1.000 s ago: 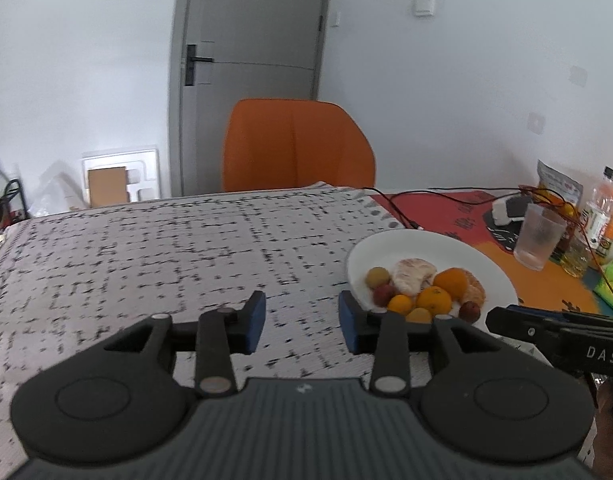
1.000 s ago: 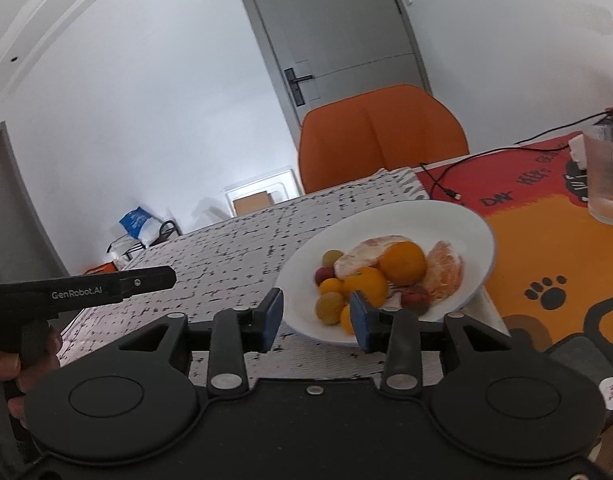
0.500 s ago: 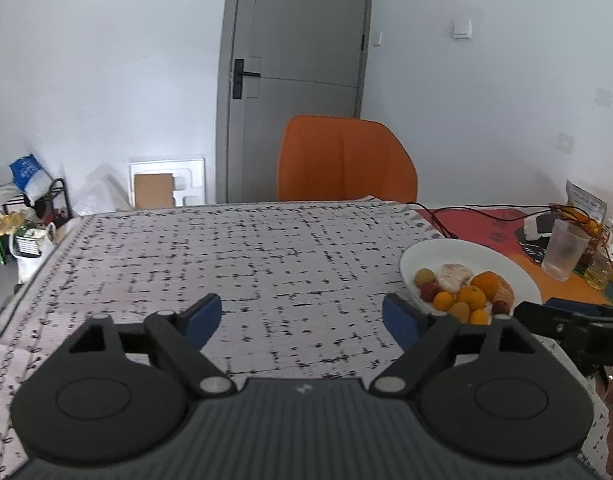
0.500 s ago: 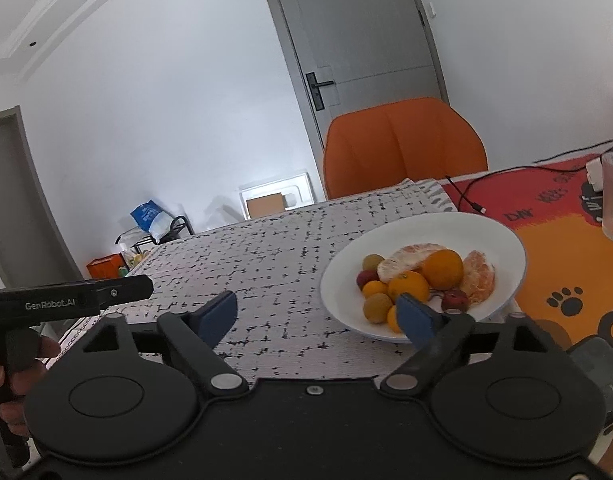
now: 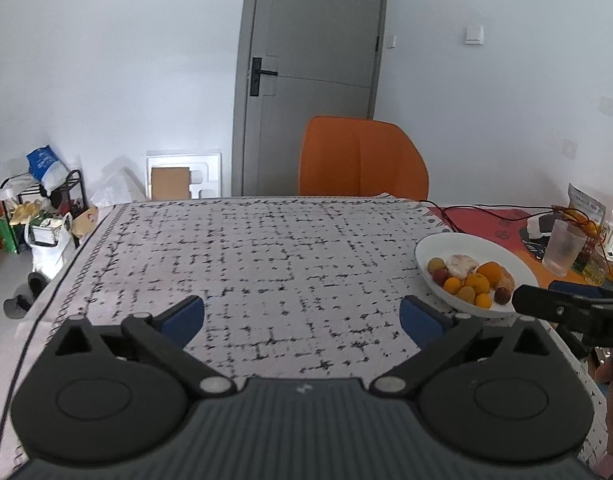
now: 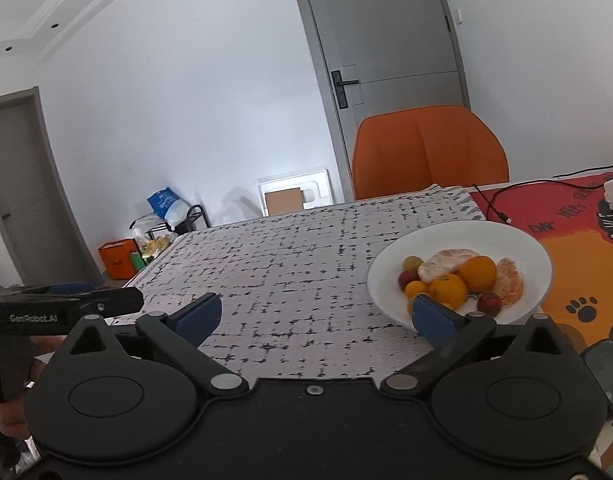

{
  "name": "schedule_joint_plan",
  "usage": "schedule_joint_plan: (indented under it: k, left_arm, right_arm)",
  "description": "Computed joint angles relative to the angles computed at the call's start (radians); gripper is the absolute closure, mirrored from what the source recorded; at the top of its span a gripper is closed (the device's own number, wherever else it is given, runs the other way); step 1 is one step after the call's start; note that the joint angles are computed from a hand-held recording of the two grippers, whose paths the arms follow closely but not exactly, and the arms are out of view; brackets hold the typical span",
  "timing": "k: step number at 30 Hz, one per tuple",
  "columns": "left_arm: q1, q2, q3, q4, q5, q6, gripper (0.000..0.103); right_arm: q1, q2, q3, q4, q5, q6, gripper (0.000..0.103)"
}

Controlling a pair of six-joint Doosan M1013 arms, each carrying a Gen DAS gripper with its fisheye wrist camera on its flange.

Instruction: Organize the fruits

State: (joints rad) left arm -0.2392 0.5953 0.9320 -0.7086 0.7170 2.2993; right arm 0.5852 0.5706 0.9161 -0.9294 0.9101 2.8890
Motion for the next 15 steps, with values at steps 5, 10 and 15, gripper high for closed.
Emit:
schedule_joint_plan:
  k: [5,10,15]
  left_arm:
    - [0.016,-0.013,0.014,0.026,-0.006,-0.017,0.000]
    - [0.030,-0.020,0.021,0.088,-0.003,-0.076,0.000]
    - [0.040,-0.022,0.021,0.099,-0.002,-0.080,0.000]
  right_arm:
    - [0.008,0.016,-0.040,0.033,0.032,-0.028,0.000]
    - [0.017,0.032,-0.075,0.053,0.076,-0.063,0.000]
    - [0.028,0.037,-0.092,0.065,0.107,-0.078,0.000]
